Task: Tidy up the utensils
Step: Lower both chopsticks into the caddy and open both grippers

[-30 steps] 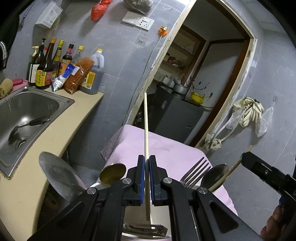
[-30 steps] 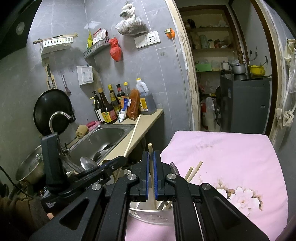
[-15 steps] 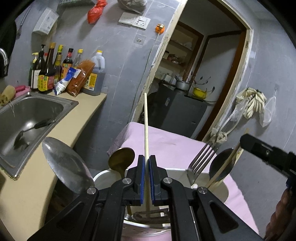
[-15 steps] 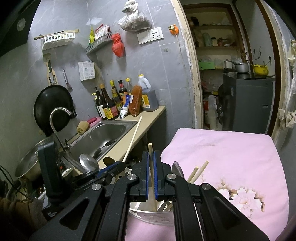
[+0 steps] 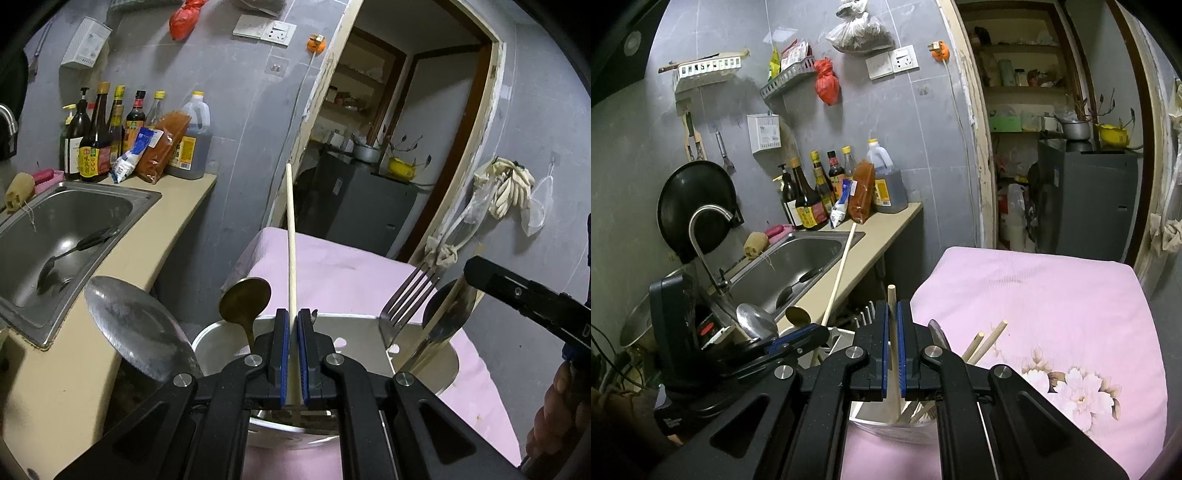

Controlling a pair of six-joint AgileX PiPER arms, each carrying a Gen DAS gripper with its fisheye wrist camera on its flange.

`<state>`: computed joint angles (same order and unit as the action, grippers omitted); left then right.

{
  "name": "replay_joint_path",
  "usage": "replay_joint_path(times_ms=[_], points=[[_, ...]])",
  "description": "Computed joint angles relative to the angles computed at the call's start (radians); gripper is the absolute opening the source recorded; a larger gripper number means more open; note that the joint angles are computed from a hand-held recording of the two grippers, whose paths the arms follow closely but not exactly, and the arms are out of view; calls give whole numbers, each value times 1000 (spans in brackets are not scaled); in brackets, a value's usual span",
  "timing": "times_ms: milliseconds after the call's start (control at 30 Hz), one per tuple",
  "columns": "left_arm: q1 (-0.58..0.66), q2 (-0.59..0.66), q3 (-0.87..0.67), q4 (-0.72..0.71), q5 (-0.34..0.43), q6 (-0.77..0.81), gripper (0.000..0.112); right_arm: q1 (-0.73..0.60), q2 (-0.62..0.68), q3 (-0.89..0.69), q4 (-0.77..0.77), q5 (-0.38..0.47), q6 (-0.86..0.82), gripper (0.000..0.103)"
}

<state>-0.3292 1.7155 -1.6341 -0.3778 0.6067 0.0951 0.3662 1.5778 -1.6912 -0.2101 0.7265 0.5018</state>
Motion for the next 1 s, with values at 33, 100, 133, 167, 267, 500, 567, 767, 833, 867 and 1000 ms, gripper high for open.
replay_joint_path(times_ms=[33, 100, 133, 167, 267, 500, 567, 767, 833, 867, 1000], points=[[0, 0, -1, 3, 3, -1, 6, 0, 1, 2, -2, -3, 0, 4], [-2, 0, -7, 16, 10, -11, 6, 2, 0, 4, -4, -4, -4, 4], [-4, 3, -14, 28, 16, -22, 6, 1, 3, -2, -3, -2, -11, 4], [-6, 5, -19, 38, 20, -33, 6, 3, -2, 4, -3, -4, -16, 4], [-8, 13, -41, 61, 40, -54, 6, 11, -11, 13, -11, -5, -22, 4], [-13, 16, -68, 105, 88, -75, 6, 23, -16, 8, -29, 28, -6, 4], [-11, 15, -72, 106, 101, -74, 6, 24, -15, 5, -30, 45, 0, 4], [-4, 31, -100, 103, 129, -82, 6, 21, -29, 27, -31, 46, 6, 5], [-3, 30, -104, 100, 136, -79, 6, 19, -30, 27, -29, 47, 4, 5], [-2, 29, -104, 99, 139, -79, 6, 19, -30, 26, -28, 48, 4, 5], [-1, 26, -101, 97, 142, -81, 6, 18, -37, 36, -34, 55, 18, 5]])
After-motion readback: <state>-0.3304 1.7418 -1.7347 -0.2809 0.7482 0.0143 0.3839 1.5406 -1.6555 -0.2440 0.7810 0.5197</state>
